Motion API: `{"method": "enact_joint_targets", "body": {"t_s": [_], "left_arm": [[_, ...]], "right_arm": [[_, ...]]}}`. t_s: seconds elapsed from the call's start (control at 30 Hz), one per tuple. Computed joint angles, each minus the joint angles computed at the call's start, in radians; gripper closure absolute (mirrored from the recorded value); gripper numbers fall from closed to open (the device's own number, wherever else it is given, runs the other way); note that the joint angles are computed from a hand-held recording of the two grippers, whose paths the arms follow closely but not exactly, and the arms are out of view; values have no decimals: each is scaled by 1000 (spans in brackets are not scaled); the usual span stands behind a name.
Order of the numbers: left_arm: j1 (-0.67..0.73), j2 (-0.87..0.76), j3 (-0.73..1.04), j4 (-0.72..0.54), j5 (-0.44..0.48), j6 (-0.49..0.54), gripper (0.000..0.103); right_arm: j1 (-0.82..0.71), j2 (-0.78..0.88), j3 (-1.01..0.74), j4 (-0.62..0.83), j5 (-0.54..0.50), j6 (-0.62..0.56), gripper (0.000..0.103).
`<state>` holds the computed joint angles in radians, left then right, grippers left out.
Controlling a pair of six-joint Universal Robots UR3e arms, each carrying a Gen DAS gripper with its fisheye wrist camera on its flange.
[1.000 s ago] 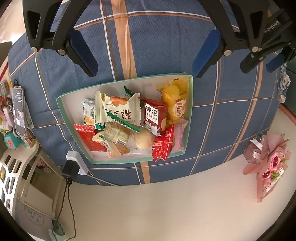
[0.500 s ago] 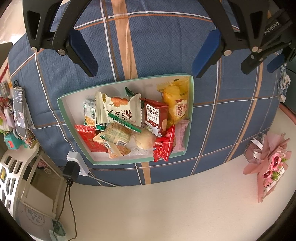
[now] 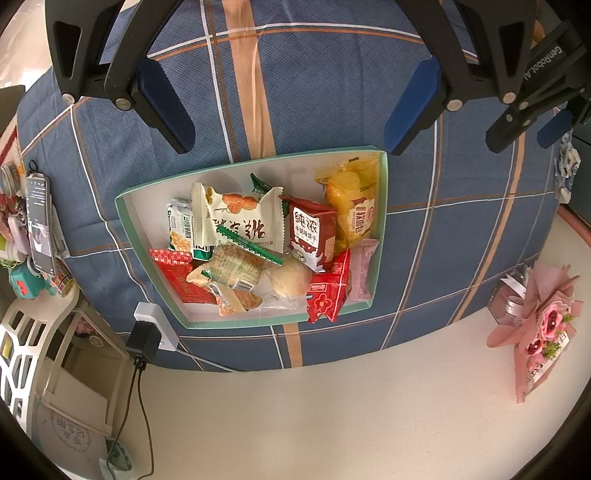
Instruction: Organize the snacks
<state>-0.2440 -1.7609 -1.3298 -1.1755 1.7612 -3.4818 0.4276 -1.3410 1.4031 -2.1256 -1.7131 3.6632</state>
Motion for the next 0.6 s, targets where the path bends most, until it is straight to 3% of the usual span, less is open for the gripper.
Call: {"method": "enact_joint_targets", "body": {"t_s": [0.6], "left_arm": [[-2, -12, 17, -18, 10, -28, 8]], "right_arm": [[-2, -13, 19, -2, -4, 14, 0]]}}
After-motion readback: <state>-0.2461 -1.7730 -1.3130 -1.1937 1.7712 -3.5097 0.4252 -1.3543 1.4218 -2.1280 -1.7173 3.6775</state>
